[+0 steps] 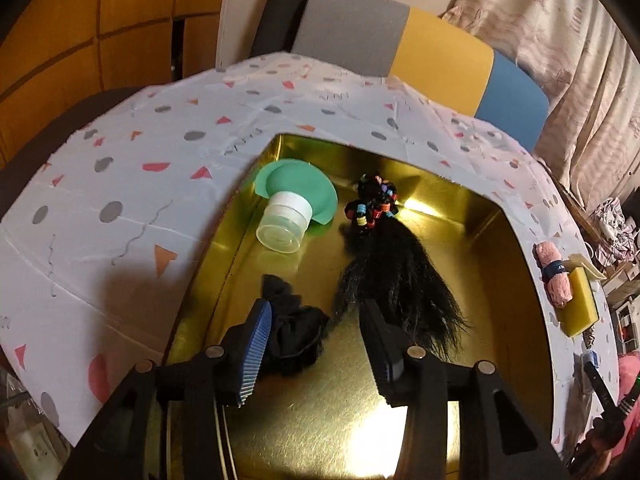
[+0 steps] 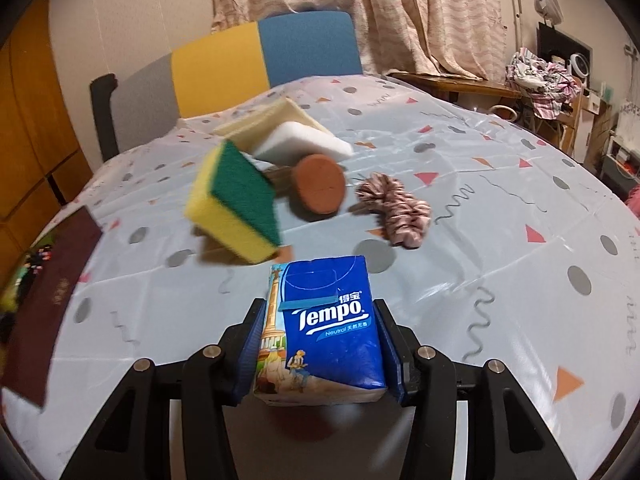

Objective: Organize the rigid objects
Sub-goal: 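Carry the black scrunchie into the gold tray and release it while the right tool holds the tissue pack, then carry the tissue pack into the gold tray and open the right tool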

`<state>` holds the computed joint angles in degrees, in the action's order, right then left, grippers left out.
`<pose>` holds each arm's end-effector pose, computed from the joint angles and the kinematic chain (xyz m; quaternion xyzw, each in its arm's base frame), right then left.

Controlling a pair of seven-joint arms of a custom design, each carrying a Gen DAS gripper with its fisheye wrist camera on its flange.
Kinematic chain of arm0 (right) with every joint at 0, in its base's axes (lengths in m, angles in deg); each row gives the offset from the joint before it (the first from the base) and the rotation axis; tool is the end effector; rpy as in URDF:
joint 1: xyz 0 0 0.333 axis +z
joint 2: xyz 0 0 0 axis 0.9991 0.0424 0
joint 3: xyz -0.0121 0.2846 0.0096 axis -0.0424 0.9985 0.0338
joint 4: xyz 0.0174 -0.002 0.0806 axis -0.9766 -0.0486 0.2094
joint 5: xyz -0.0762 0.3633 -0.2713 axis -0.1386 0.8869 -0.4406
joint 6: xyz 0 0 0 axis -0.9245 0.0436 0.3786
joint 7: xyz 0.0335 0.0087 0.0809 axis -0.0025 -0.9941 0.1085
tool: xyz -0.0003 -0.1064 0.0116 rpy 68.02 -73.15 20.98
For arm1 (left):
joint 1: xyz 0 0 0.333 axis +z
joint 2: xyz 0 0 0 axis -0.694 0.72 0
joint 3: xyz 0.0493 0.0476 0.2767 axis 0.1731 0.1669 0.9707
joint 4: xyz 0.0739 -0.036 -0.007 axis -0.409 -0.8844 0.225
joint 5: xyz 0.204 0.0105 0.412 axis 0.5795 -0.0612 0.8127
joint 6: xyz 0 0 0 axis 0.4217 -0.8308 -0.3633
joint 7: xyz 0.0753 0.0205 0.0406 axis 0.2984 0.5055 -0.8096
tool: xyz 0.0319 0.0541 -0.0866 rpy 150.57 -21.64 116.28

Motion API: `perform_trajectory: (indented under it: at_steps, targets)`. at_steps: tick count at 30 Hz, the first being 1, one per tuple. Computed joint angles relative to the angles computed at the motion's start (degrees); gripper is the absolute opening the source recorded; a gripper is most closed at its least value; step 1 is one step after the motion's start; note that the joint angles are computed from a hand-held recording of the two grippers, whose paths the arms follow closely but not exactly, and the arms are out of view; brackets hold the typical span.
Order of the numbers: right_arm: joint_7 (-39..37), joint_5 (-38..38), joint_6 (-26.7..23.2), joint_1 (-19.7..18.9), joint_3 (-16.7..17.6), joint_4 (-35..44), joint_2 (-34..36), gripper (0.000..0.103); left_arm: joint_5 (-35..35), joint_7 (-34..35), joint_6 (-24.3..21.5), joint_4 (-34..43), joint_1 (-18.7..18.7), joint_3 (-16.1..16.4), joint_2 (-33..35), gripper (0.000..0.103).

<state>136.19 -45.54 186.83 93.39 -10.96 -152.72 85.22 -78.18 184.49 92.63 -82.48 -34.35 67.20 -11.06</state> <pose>0.6221 0.1085 0.4343 -0.5499 0.7336 -0.2634 0.3000 0.6715 0.0960 0.4746 -0.7441 0.5763 -0.2850 0.1817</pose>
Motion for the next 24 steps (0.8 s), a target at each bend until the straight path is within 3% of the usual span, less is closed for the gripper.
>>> perform_trajectory:
  at_steps: [3, 7, 15, 19, 24]
  targets:
    - [-3.3, 4.2, 1.7, 1.0, 0.5, -1.2, -1.6, 0.052, -3.2, 1.9, 2.6, -3.3, 0.0, 0.0, -2.8, 0.046]
    - [-11.0, 12.9, 2.9, 2.9, 0.9, -0.4, -1.6, 0.052, -12.7, 8.4, 2.6, -6.4, -1.0, 0.6, -5.8, 0.046]
    - [-41.7, 44.6, 2.0, 9.7, 2.5, 7.9, 3.3, 0.052, -19.5, 16.0, 2.4, -10.6, -4.3, 1.5, -9.9, 0.046]
    - [-52.3, 55.1, -1.2, 10.7, 5.0, 15.2, 7.7, 0.052, -21.7, 18.5, 2.0, -11.3, -5.4, 2.0, -10.7, 0.046]
    - [-56.2, 54.8, -6.4, 11.9, 6.7, 25.9, 14.9, 0.052, -23.2, 20.0, 2.3, -12.1, -6.0, 2.4, -11.3, 0.046]
